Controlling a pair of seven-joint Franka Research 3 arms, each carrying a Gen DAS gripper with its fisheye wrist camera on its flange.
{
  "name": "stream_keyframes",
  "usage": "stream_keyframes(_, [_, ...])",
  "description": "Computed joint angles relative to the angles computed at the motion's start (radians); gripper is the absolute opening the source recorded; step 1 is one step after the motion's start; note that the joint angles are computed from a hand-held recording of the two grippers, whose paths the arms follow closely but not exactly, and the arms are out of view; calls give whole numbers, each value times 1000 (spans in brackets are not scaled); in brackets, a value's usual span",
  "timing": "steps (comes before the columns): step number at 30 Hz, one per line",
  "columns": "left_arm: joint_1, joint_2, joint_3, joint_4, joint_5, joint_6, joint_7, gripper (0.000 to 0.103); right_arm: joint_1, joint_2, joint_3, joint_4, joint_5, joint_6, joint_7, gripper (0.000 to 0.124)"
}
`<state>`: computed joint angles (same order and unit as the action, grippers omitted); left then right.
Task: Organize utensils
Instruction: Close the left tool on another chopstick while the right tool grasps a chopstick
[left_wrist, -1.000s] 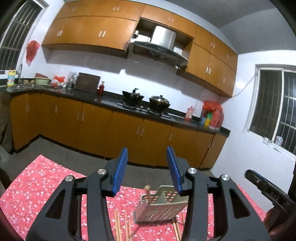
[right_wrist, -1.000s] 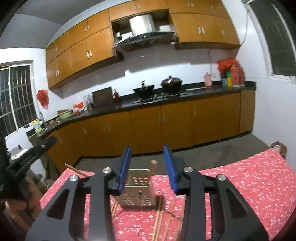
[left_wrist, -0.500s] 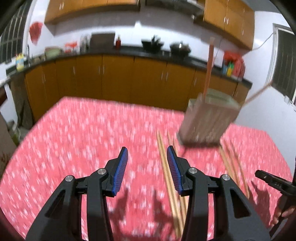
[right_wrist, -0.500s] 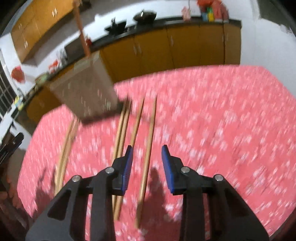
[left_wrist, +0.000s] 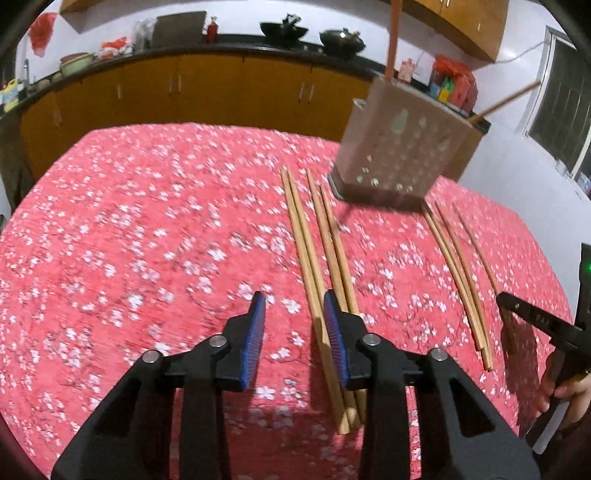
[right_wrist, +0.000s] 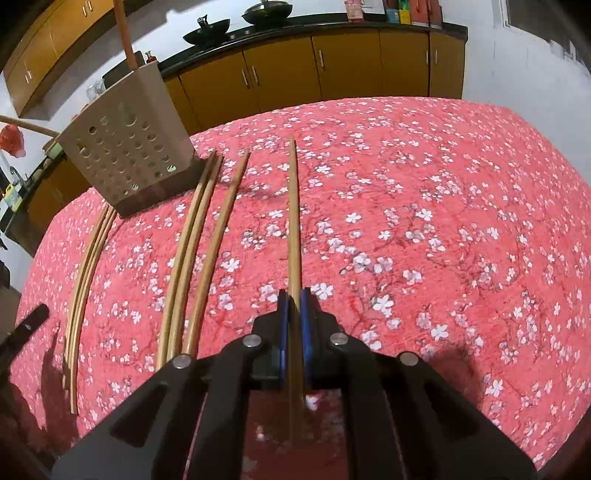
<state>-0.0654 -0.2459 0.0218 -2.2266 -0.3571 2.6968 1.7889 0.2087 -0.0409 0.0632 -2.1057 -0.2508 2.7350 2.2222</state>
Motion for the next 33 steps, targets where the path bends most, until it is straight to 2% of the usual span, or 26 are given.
stream_keyframes(3, [-3,12,-7,3,7,-15,9,26,1,8,3,10,-41,-6,21,8])
stream_keyframes(7, [14,25,-33,7,74,-31,-26,20,3,5,0,5,-32,-4,10,8])
stream_keyframes(16, [26,44,-57,14,174,-13,-90,19,14,12,3,9,-26,5,-25,11])
stream_keyframes(18, [31,52,-63,21,204,-10,-109,15,18,20,6,20,-54,-3,-19,12])
stream_keyframes(20, [33,69,-60,41,209,-19,-117,9,23,28,5,35,-68,-17,-26,11])
stream_keyframes(27, [78,125,-50,108,215,-37,-146,8,27,68,-19,86,-88,-29,-17,8])
stream_keyframes(30, [82,126,-42,103,161,-22,-103,8,30,88,-34,101,-121,-14,17,8])
stream_keyframes(33, [87,116,-49,78,169,12,-99,8,38,88,-41,97,-179,-7,59,8])
